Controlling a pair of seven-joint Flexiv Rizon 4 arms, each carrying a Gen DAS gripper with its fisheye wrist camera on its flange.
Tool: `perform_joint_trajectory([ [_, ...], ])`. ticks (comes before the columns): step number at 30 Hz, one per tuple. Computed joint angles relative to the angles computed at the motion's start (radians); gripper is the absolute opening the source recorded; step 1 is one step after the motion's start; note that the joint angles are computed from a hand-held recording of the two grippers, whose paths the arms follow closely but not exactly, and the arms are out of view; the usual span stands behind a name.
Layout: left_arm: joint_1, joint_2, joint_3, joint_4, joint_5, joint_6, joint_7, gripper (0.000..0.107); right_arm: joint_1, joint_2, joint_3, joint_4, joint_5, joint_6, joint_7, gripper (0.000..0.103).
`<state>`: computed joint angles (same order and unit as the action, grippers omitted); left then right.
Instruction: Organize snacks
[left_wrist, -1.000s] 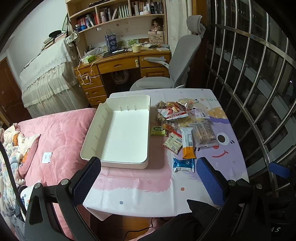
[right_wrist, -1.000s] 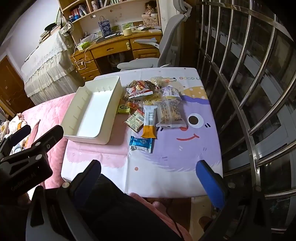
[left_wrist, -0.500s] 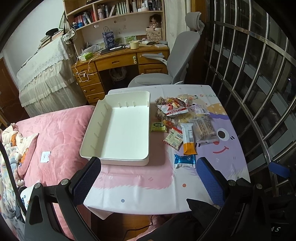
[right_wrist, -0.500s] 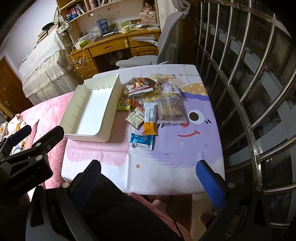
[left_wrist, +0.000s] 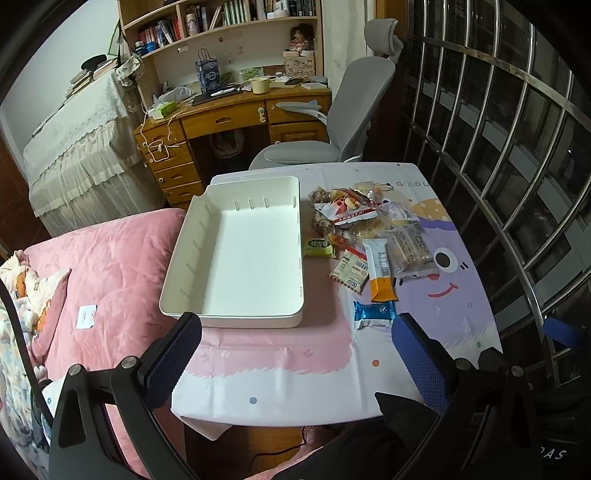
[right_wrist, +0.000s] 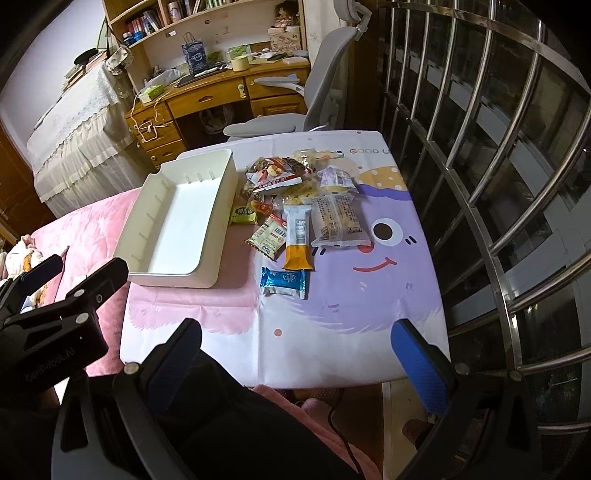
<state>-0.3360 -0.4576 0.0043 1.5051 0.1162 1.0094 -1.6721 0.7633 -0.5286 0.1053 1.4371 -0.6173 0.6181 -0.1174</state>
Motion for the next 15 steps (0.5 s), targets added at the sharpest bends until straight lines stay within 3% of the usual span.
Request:
perform_joint_trajectory([
  [15,0.056,-0.008,-0.056,0.036,-0.11,0.061,0.223,0.102,0.069,-0.017,-0.026,-0.053,-0.075,-0.143,0.147,0.103],
])
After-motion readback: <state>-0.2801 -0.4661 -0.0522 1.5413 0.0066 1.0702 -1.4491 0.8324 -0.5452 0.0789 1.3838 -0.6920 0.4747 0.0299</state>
